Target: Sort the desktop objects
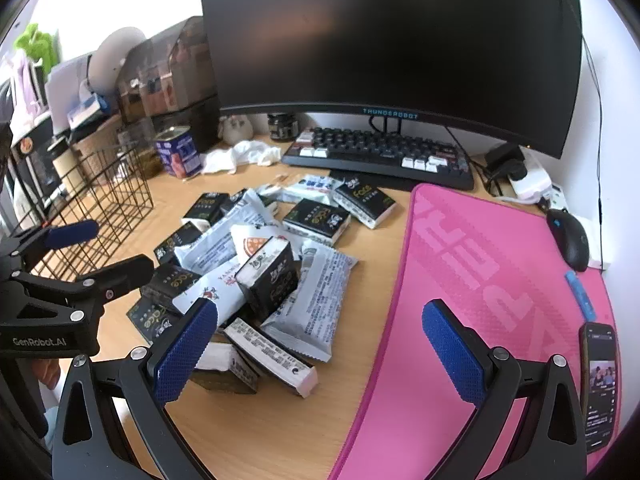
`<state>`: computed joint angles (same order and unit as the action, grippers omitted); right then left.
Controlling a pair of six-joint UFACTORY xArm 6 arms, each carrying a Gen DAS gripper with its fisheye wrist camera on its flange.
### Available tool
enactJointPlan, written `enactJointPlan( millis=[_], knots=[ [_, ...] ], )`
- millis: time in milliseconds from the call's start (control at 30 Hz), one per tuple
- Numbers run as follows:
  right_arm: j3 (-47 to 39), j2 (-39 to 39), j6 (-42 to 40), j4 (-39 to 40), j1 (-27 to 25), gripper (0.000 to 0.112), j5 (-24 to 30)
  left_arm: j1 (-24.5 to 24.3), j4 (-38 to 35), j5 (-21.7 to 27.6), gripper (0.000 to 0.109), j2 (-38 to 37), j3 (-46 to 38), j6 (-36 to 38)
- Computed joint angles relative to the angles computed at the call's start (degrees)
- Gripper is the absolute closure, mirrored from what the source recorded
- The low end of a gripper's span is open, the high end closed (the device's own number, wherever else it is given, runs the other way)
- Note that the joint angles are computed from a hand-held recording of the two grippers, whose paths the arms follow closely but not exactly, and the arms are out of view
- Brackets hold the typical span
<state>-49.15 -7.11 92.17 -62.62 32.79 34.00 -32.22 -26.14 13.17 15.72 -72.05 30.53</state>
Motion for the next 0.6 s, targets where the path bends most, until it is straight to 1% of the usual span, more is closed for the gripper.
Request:
enactJointPlan(
  millis=[167,300,367,433,600],
  knots=[
    [-0.16,0.58,-0.92,0.84,-0.50,0.009,-0.76,0.87,-1.90,4.63,0.006,1.02,-1.35,0.85],
    [0.33,0.66,-1.38,1.53,-0.75,0.009,-1.25,1.34,3.79,4.96,0.007,1.57,-0.62,-2.62],
    [0.72,0.72,-2.03,2.14,-0.81,0.009,-1.69,1.50,4.91,5.30,0.011,1.47,0.09,-2.74],
    [1.23,0.64,-2.54,2.44,-0.70,0.009,-2.17,1.63,5.75,5.69,0.013,1.38,0.69,-2.81],
    [3.25,-0.16,-3.22,2.76,-0.15,0.009,-3.46,1.99,7.70,6.12,0.013,1.04,2.44,-3.89]
  ],
)
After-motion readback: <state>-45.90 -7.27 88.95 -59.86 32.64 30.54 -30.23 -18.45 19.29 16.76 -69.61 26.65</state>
